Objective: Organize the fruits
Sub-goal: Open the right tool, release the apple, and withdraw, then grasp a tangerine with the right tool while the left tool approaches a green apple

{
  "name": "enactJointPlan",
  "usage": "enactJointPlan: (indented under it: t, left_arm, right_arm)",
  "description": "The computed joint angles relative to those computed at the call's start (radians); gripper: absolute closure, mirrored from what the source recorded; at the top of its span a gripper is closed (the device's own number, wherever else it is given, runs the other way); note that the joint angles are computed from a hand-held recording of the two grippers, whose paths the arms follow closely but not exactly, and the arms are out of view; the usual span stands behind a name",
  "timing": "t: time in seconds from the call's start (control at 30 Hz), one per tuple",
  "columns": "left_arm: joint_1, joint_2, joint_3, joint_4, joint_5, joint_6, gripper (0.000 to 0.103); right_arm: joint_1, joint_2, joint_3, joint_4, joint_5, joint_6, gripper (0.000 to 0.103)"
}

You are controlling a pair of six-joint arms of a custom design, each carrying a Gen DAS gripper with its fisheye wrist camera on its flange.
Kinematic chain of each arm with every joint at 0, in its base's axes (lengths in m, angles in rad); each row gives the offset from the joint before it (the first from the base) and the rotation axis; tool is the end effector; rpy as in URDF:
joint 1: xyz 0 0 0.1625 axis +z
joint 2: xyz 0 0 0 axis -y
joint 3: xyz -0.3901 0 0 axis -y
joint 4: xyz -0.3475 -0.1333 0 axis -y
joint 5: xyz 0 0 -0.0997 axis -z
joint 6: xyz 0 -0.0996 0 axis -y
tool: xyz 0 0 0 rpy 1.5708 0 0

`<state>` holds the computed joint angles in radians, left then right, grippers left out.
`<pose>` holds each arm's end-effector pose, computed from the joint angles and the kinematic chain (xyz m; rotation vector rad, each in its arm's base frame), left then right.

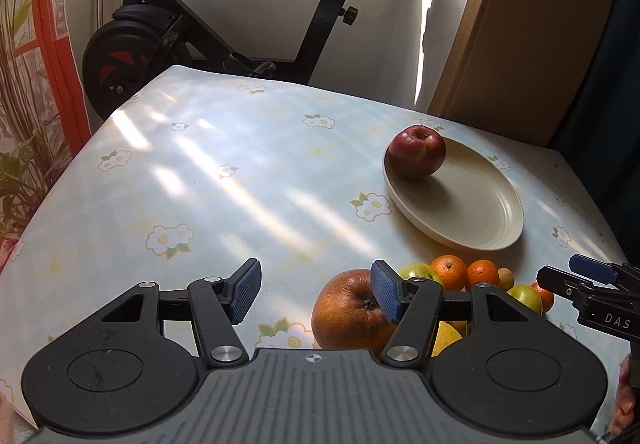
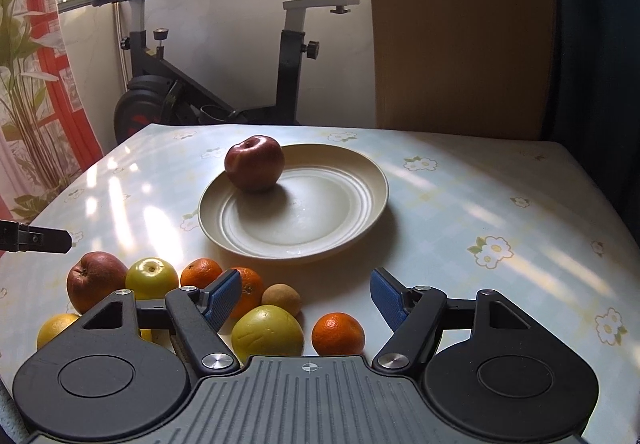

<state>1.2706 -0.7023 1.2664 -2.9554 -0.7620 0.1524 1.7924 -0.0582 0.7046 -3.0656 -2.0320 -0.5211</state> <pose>-0.0137 -0.7387 0.2547 0.0946 2.2379 -1.0247 0.2626 -0.7606 -0.0083 0.6328 -2.3251 0.9861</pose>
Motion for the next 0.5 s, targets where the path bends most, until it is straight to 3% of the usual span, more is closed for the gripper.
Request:
enactJointPlan:
  t: [0.37,0.5]
  left_arm:
    - [-0.009,0.006,0.016,-0.049,0.009,0.034,0.040]
    - [-0.011,0.008,0.014,-0.043,0.012,0.041,0.040]
  right_arm:
    - [-0.023,-0.019,0.025,0.006,-0.023,0.026,0.059]
    - [-0.031,-0.022,0.030,0.034,-0.026,0.073,0.059]
